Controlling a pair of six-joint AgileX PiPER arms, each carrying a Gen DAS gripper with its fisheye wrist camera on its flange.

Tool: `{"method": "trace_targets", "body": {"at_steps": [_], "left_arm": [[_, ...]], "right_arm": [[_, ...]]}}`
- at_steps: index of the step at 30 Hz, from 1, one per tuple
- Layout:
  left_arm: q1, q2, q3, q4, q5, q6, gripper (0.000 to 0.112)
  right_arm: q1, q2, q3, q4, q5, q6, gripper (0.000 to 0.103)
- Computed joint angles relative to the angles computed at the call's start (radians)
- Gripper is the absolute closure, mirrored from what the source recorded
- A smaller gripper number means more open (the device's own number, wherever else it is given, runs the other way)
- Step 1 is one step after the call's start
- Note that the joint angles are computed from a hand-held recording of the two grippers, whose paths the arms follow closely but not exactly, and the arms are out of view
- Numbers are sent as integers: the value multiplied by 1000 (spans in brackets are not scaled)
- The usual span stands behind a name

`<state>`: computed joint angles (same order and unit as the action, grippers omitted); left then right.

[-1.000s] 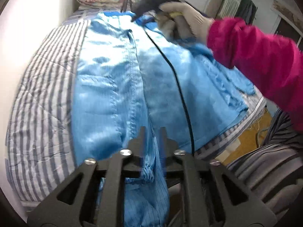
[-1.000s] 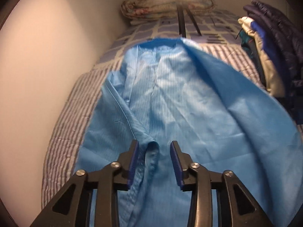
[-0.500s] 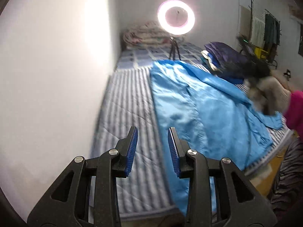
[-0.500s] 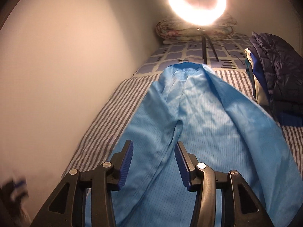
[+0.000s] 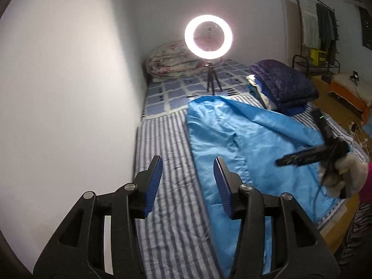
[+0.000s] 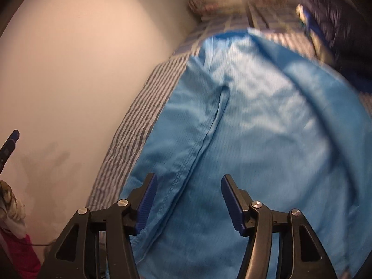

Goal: Fold large clothes

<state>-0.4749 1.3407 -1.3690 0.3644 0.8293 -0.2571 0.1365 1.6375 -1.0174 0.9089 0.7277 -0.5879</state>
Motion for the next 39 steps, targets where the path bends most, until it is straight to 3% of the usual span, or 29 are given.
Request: {"method": "trace_targets", "body": {"at_steps": [6,11,14,16,18,22,25,33,34,35,39], "left_arm": [[38,14,114,-157,-52,32,65],[78,-28,350,-258,-126,41,62],[154,-38,509,-423,-189,123,61],[204,-24,591,-544,-218,203,61],[254,4,646,-694,-231,326,61],[284,36,664,-826,-224,429,61],[301,41,674,-945,-221,521,61],[208,177,656,-1077,-292,555,62],[173,168,663,-1025,-330,508,77],[147,170,659,-951,-345,445,102],[144,167,662,-900,-353,398,103]], "right_arm": [[53,153,-57,49,-7,1,43],[100,288,-136,78,-21,45,43],[120,339,-173,89,-16,43,65],[140,359,-196,88,-19,40,89],[171,367,-226,19,-40,91,102],[216,350,-297,-210,-49,225,103],[195,341,-326,-286,-64,257,103],[145,409,-329,-107,8,130,103],[145,407,-321,-90,16,114,103],[151,405,-316,-103,13,119,103],[208,371,-297,-292,-90,249,102]]}}
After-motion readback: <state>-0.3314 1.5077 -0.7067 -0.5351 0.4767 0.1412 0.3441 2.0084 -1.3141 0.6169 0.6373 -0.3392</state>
